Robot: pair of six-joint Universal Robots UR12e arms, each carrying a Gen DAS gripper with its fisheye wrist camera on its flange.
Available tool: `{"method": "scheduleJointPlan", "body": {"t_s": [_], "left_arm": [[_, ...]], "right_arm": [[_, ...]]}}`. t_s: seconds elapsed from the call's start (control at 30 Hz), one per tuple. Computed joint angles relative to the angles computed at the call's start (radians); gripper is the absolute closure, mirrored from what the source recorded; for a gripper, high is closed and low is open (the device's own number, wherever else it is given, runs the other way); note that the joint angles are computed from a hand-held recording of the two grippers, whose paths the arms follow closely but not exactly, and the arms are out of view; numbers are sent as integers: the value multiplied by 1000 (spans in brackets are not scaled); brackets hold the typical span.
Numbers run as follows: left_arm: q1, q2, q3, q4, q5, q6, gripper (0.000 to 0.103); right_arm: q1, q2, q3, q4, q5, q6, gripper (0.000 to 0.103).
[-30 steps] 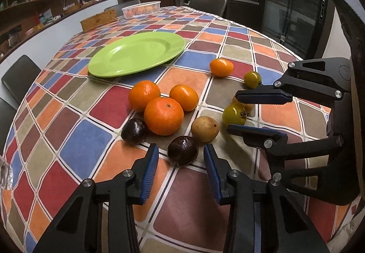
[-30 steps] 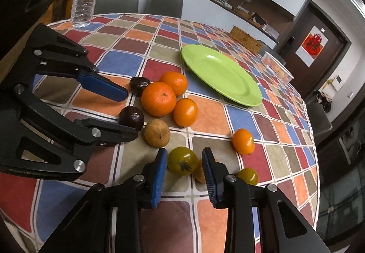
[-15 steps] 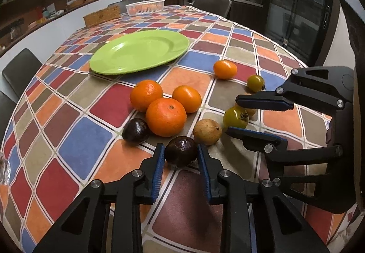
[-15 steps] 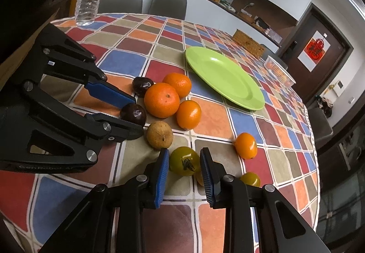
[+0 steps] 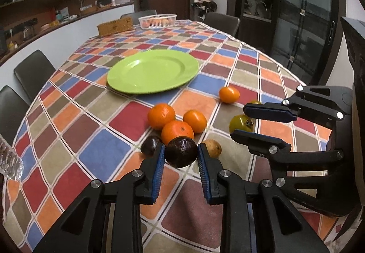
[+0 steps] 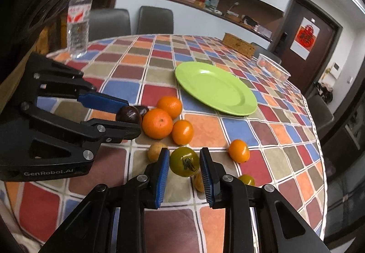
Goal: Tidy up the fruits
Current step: 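Close the left gripper on the dark plum while the right gripper grasps the brown kiwi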
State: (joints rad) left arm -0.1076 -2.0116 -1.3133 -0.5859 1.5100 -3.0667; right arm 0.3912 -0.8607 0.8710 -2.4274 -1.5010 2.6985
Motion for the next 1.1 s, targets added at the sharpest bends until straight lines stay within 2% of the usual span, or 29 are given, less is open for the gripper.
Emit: {"method": "scheduleJointPlan", "body": {"t_s": [0.17,0.23,0.3,0.5,0.73,0.8,0.9,1.1], "left_arm": [[1,0,11,21,5,-16,74],[2,-1,17,28,7,-25,74],[3,-6,29,22,7,-39,74],[5,-6,26,18,19,-61,74],[5,4,5,3,9,-88,74],[4,6,0,3,11,-89,74],[-1,7,-5,3,18,-81,74],[-5,-2,5,-23,-4,-88,74]], "right_arm": [[-4,0,-12,-13,13,51,76],[-5,3,-22,-16,18,69,85],[-6,8,-35,-18,20,90,85],[-20,20,-65,50,71,175,85],[-28,20,-64,112,115,191,83],[-28,19,-59,117,104,196,82],[-30,11,-44,117,88,215,73],[-36,11,-39,146,66,225,72]]}}
